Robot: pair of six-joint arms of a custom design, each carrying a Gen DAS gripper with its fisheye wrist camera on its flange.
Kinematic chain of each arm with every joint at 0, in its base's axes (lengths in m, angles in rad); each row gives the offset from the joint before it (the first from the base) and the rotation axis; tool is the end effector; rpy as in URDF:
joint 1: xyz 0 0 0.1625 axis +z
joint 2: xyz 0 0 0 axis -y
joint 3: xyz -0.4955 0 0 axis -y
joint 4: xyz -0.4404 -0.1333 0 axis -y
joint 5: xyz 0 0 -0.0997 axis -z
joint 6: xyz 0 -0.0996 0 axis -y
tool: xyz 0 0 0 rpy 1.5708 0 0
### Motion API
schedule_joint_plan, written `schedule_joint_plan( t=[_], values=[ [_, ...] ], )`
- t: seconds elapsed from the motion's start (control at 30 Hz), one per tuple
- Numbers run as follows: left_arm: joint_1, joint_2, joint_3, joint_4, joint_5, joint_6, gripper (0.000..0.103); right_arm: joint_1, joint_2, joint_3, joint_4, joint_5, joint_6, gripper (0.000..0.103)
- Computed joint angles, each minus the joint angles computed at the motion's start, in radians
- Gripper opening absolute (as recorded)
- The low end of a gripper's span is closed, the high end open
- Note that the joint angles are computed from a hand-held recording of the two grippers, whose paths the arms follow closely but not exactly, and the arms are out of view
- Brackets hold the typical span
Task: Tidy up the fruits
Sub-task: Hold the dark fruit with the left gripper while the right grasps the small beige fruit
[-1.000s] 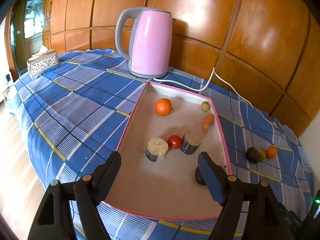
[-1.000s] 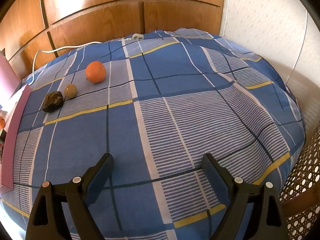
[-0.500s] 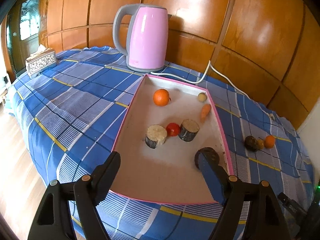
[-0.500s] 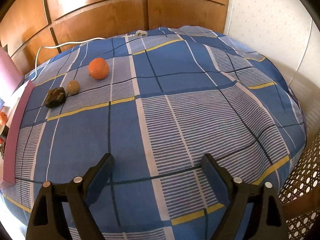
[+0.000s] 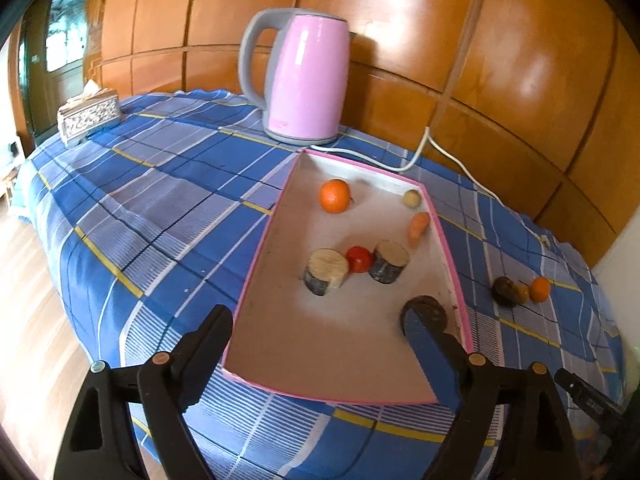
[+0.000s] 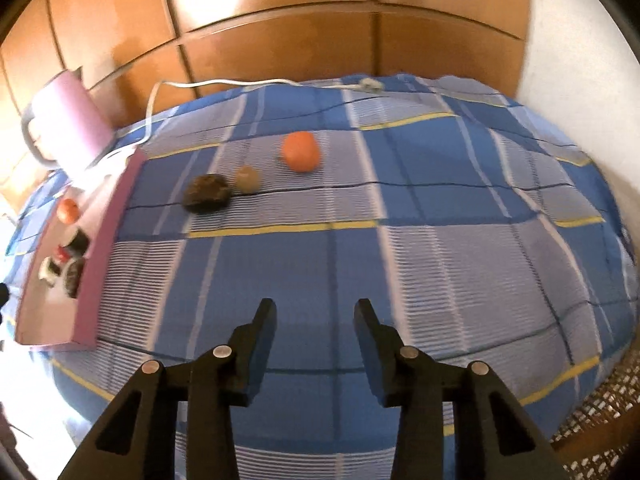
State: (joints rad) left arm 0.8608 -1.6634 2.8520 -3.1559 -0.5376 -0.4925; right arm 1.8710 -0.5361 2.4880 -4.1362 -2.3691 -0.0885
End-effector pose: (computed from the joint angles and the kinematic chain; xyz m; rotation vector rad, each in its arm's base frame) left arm 0.0160 -0.3171 0.2387 -0.0111 2.2747 -1.1007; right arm 0.1727 -0.3482 0.0074 0.1419 -2.3033 0.8224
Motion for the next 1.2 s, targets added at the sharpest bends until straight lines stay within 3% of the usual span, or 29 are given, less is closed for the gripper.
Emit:
schedule_joint_plan(
  t=[0.13,0.27,0.47,0.97,1.03,1.2],
  values=[
    [0.021,0.0,-0.002,0.002,0.017,-0.021,0.09,-0.014,-0.025,-0.016,0.068,0.07,0.004,0.041],
    [0.058,0.018,-0.013,-0.007,0.003,-0.025,0.091,-0.06,-0.082,-0.034,0.185,0.206,0.051,0.041],
    [0.066,0.044,-0.018,-0.04,-0.007,0.005,0.091,-0.083,-0.114,-0.116,0.3,0.296,0.121,0.041],
    [0.096,0.05,-0.029,-0.044,-0.024,0.037,0.091,-0.111,-0.085,-0.276,0.441,0.215,0.187,0.041],
    [0.097,0.053,-0.031,-0.046,-0.027,0.039,0.091,-0.121,-0.088,-0.276,0.441,0.236,0.181,0.028],
    [0.092,0.049,-0.029,-0.044,-0.029,0.036,0.091,-0.131,-0.107,-0.239,0.431,0.268,0.161,0.025]
  ],
)
